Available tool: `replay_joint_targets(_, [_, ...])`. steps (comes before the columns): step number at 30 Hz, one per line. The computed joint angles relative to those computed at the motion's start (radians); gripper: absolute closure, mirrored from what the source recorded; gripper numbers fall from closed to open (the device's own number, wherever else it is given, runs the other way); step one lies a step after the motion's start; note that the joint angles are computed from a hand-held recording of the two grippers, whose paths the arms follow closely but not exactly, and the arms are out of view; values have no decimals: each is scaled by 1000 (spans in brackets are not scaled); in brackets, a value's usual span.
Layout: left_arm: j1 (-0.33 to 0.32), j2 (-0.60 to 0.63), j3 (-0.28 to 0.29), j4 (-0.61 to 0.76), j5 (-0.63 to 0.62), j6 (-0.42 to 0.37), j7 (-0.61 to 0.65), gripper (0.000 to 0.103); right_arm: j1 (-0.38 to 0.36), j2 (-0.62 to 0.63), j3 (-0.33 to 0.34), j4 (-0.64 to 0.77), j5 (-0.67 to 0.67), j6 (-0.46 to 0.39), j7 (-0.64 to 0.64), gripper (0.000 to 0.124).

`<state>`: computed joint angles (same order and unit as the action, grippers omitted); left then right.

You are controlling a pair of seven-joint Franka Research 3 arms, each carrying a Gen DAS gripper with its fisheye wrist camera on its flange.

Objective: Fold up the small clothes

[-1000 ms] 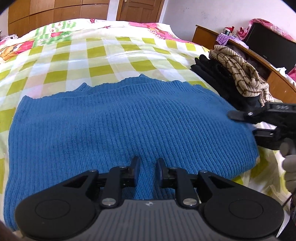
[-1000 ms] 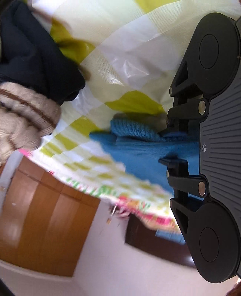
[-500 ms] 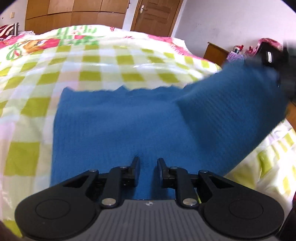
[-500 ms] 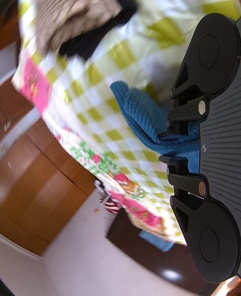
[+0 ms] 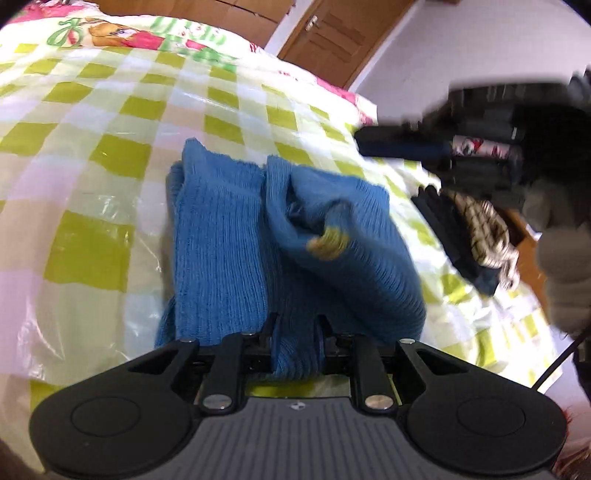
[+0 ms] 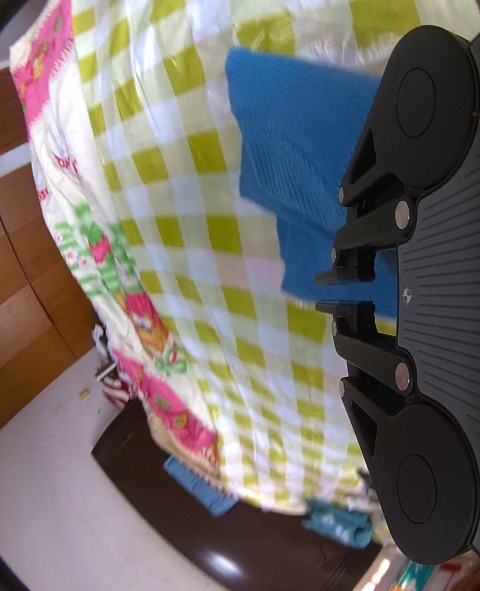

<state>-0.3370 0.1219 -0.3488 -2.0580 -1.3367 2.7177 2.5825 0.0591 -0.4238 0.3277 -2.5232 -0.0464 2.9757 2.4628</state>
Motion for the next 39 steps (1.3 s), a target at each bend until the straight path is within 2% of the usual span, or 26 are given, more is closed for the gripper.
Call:
replay_joint_targets(1, [4, -6, -1, -2, -32, -1, 27, 70, -31, -12, 22, 3, -19, -32, 20, 111])
replay_joint_targets(2, [9, -16, -1, -6, -73, -10, 57, 70, -29, -12, 19, 3, -22, -32, 23, 109])
replay_joint_targets(4, [14, -37, 8, -17, -143, -42, 110, 68, -57, -8, 33, 26, -53, -92, 46, 100])
replay_joint_targets(6, [7, -59, 17, -25, -194, -50, 152, 66, -53, 15, 24, 57, -85, -149, 46, 98])
replay_joint_targets(8, [-8, -76, 21, -23, -258, -18, 223, 64, -58, 43, 19, 90, -128, -209, 74, 95])
replay_joint_targets(10, [-21, -74, 26, -5, -287, 6, 268, 55, -40, 63, -12, 100, -139, -227, 100, 94])
replay_joint_targets(12, [-36, -49, 25, 28, -266, 29, 272, 51, -14, 75, -46, 102, -140, -229, 107, 92])
replay_joint_targets(14, [-50, -4, 19, 72, -216, 61, 236, 49, -13, 73, -51, 102, -176, -234, 128, 87])
replay_joint_targets(17, [-59, 65, 8, 121, -25, 82, 9, 47, 11, 59, -83, 89, -170, -237, 121, 83])
replay_joint_targets(20, [-42, 90, -24, 133, 33, 101, -80, 48, 17, 54, -93, 90, -171, -258, 115, 81])
replay_joint_targets(21, [-36, 85, -38, 127, 18, 126, -74, 48, 21, 55, -97, 91, -169, -258, 109, 81])
replay_joint_targets(24, [-14, 48, -67, 98, -141, 151, 56, 48, 46, 70, -122, 103, -130, -255, 74, 79])
replay_joint_targets(26, [-31, 43, -57, 91, -162, 180, 69, 48, 54, 90, -127, 125, -118, -268, 54, 78])
replay_joint_targets(28, [-54, 50, -54, 92, -155, 242, 61, 48, 67, 122, -134, 161, -105, -302, 34, 76])
replay_joint_targets(30, [-69, 51, -58, 97, -199, 293, 123, 45, 94, 159, -153, 200, -71, -332, -7, 73])
replay_joint_targets(32, [-93, 63, -53, 96, -134, 342, 94, 36, 99, 195, -152, 243, -89, -371, -3, 69])
replay_joint_targets(33, [-101, 71, -48, 89, -49, 348, 18, 34, 107, 216, -155, 267, -95, -394, -10, 69])
replay_joint_targets(35, [-85, 81, -62, 82, 8, 327, -38, 34, 125, 258, -163, 323, -110, -448, -26, 69])
replay_joint_targets(37, [-58, 77, -85, 76, 14, 285, -33, 35, 146, 300, -173, 381, -133, -508, -53, 62])
replay_joint_targets(39, [-48, 79, -108, 80, -9, 292, 25, 39, 171, 350, -188, 445, -126, -584, -101, 61])
